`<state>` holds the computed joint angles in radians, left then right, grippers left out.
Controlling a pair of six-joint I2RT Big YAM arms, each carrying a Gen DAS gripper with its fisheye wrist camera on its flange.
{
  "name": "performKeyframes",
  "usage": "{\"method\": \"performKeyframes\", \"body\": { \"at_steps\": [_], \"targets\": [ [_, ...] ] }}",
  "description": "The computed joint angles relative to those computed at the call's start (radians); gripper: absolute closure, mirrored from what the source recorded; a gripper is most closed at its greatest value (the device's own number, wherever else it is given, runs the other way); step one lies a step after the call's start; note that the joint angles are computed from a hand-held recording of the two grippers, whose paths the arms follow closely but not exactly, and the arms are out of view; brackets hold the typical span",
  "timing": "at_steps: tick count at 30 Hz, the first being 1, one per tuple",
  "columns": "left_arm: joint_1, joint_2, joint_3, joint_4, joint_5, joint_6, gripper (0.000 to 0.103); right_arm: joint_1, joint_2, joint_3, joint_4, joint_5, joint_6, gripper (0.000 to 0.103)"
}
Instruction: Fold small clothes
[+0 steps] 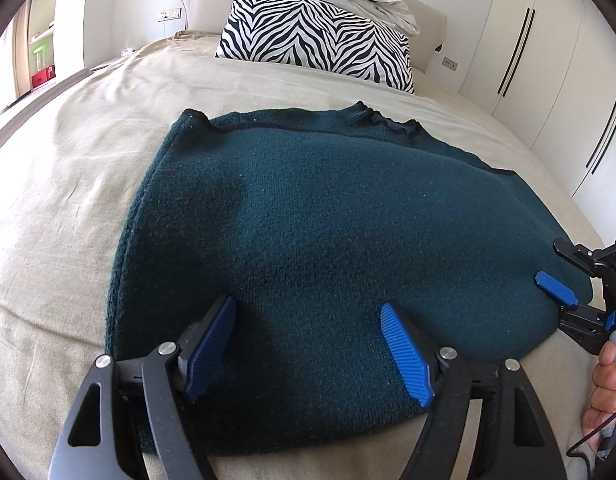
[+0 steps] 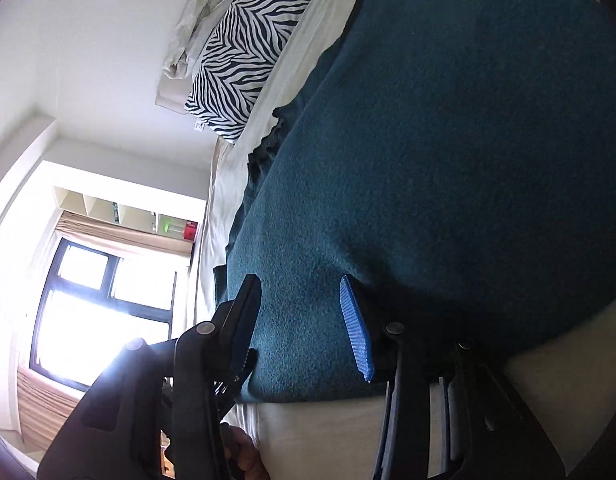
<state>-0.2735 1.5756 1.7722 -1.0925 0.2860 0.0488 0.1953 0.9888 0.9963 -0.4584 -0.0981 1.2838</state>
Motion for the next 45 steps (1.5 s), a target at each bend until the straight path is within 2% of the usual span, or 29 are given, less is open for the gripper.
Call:
{"method": "performKeyframes", "body": {
  "at_steps": [3, 5, 8, 10, 14, 20, 23, 26, 28, 29, 31, 32, 34, 41, 42, 45],
  "targets": [
    [-0.001, 0.000, 0.000, 0.000, -0.002, 0.001, 0.027, -0.035, -0.085, -0.046, -0.037, 0.080, 0.036, 0.065],
    [-0.002, 0.000, -0.001, 0.002, -0.005, 0.001, 0.027, -0.045, -0.126, -0.046, -0.104, 0.143, 0.045, 0.065],
    [-0.002, 0.000, -0.002, 0.003, -0.007, 0.002, 0.026, -0.034, -0.152, -0.008, -0.210, 0.224, 0.055, 0.062],
    [-0.006, 0.001, -0.004, 0.006, -0.011, 0.002, 0.026, -0.019, -0.138, 0.030, -0.228, 0.239, 0.023, 0.059],
    [-0.013, 0.004, -0.003, 0.008, -0.022, 0.007, 0.024, -0.001, -0.031, 0.136, -0.171, 0.148, -0.091, 0.059],
    [-0.015, 0.004, -0.006, 0.011, -0.024, 0.010, 0.023, 0.024, 0.237, 0.370, -0.138, -0.014, -0.214, 0.059],
    [-0.014, 0.004, -0.007, 0.012, -0.022, 0.011, 0.022, 0.033, 0.343, 0.468, -0.166, -0.087, -0.260, 0.059],
    [-0.014, 0.004, -0.007, 0.012, -0.023, 0.011, 0.022, 0.024, 0.417, 0.506, -0.178, -0.158, -0.278, 0.058],
    [-0.014, 0.004, -0.006, 0.011, -0.023, 0.013, 0.021, 0.015, 0.443, 0.512, -0.238, -0.121, -0.290, 0.058],
    [-0.014, 0.004, -0.008, 0.011, -0.023, 0.011, 0.021, 0.004, 0.434, 0.481, -0.213, -0.123, -0.281, 0.060],
    [-0.015, 0.005, -0.007, 0.012, -0.025, 0.014, 0.021, -0.029, 0.384, 0.380, -0.085, -0.158, -0.233, 0.067],
    [-0.015, 0.005, -0.007, 0.012, -0.026, 0.015, 0.021, -0.040, 0.360, 0.353, -0.076, -0.138, -0.227, 0.071],
    [-0.020, 0.006, -0.006, 0.013, -0.032, 0.016, 0.020, -0.067, 0.306, 0.296, -0.053, -0.104, -0.217, 0.071],
    [-0.022, 0.008, -0.003, 0.012, -0.037, 0.018, 0.020, -0.174, 0.095, 0.126, -0.081, 0.044, -0.129, 0.071],
    [-0.022, 0.008, -0.003, 0.012, -0.037, 0.018, 0.020, -0.168, 0.076, 0.129, -0.136, 0.096, -0.142, 0.070],
    [-0.025, 0.007, -0.006, 0.012, -0.042, 0.019, 0.020, -0.178, -0.014, 0.075, -0.170, 0.136, -0.149, 0.070]
  ]
}}
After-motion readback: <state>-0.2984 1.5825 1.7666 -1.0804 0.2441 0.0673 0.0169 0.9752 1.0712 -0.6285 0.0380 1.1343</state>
